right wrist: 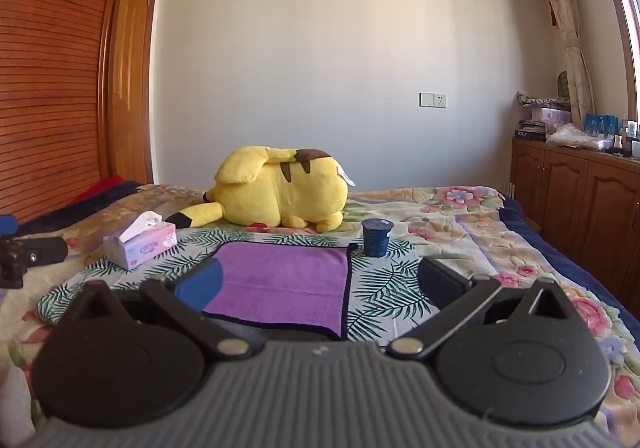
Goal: Fold towel
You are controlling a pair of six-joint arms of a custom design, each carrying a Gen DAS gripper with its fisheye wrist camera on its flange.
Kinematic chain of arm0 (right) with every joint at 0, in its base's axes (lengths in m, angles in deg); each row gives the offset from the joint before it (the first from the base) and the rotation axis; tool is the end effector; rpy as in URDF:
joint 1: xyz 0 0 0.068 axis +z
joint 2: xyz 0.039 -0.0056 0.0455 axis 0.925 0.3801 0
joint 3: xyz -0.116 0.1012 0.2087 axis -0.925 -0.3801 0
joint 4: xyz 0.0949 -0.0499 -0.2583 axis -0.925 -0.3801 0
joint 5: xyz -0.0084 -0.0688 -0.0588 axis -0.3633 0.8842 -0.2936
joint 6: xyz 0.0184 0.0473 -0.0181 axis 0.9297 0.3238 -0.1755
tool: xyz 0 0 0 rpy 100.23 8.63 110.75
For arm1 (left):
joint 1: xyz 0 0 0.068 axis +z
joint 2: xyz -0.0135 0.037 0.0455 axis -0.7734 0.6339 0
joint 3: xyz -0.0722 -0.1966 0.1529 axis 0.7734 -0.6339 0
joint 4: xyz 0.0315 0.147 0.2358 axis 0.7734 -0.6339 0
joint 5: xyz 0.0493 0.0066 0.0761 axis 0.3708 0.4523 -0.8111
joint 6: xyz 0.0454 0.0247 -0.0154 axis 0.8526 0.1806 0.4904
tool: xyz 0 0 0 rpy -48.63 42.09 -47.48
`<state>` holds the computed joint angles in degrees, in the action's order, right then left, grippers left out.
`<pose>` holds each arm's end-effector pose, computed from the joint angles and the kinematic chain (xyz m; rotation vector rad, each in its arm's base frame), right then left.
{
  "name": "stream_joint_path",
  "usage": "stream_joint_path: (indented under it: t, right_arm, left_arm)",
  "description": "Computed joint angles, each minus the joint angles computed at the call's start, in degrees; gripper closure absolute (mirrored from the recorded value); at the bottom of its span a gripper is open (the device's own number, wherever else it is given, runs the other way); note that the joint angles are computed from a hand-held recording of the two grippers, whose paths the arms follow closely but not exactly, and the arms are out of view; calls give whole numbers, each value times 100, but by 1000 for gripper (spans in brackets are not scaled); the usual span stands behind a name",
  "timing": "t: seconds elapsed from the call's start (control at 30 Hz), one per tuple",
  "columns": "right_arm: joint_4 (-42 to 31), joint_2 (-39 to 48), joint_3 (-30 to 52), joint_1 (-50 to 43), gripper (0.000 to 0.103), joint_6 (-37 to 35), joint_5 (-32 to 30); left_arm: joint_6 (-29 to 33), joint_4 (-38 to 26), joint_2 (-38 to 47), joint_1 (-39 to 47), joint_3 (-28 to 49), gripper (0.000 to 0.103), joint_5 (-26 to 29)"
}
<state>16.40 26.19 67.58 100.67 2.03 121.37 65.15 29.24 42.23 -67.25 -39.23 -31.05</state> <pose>0.2796 0.1533 0.1960 0.1590 1.7607 -0.1214 0.3202 -0.0967 0.2315 0.3558 1.8270 -0.1846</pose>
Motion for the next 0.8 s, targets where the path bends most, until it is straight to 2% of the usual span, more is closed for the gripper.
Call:
stream_joint_path:
  t: [0.8]
  right_arm:
    - [-51,40,57,4,0,23,-1]
  left_arm:
    - [76,65,-21,9,-25,16,5]
